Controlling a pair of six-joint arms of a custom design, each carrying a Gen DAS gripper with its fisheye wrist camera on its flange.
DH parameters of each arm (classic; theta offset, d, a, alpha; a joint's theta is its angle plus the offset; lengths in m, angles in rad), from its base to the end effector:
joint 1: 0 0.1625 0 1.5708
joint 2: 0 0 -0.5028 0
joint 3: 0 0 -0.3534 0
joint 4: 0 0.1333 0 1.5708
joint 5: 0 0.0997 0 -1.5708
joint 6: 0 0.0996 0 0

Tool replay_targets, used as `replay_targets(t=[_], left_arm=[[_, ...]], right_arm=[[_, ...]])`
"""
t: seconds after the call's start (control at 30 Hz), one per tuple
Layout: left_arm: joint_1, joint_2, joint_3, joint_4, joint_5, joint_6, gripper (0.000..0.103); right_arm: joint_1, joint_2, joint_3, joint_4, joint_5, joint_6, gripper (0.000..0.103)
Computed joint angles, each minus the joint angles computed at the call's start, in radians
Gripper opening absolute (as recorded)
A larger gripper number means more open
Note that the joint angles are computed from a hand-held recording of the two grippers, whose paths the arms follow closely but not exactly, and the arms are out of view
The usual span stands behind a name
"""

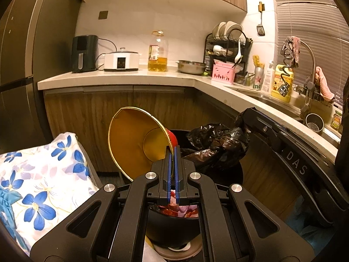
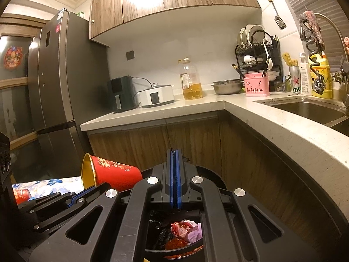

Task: Collect trash
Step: 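Open both grippers to drop the cup and black bag into the bin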

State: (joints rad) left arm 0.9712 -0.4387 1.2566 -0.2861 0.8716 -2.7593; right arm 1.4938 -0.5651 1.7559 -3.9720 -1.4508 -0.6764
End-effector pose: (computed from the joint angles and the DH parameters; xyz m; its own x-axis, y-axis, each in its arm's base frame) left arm -0.2388 -0.6992 -0.0064 -0.7699 0.1320 -0.6243 0.6180 0.3981 -0.6779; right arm 0.0922 -0.6925 0.1620 -0.7956 -0.2476 0.5529 -0.6039 0.2521 -0.7562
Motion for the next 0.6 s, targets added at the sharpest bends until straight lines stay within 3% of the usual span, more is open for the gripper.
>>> replay_targets(t=[0.33,0.47,0.6], left_arm=[[0.017,0.023,-0.048,0.077,0.011,-0.047,0.003],[0.020,0.029,-0.053,0.086,0.004,-0.049,0.018],[0.019,0.017,-0.028,0.061,-0.002,-0.061,0.050]], right_arm=[[-0.003,0.006,-0.021,0.050,-0.016,0.000,0.004],[-0.004,0.006,-0.028,0.069,-0.026,0.005,0.004],[-0.008,0.005,-0.028,0.081,-0.027,0.008,0.009]])
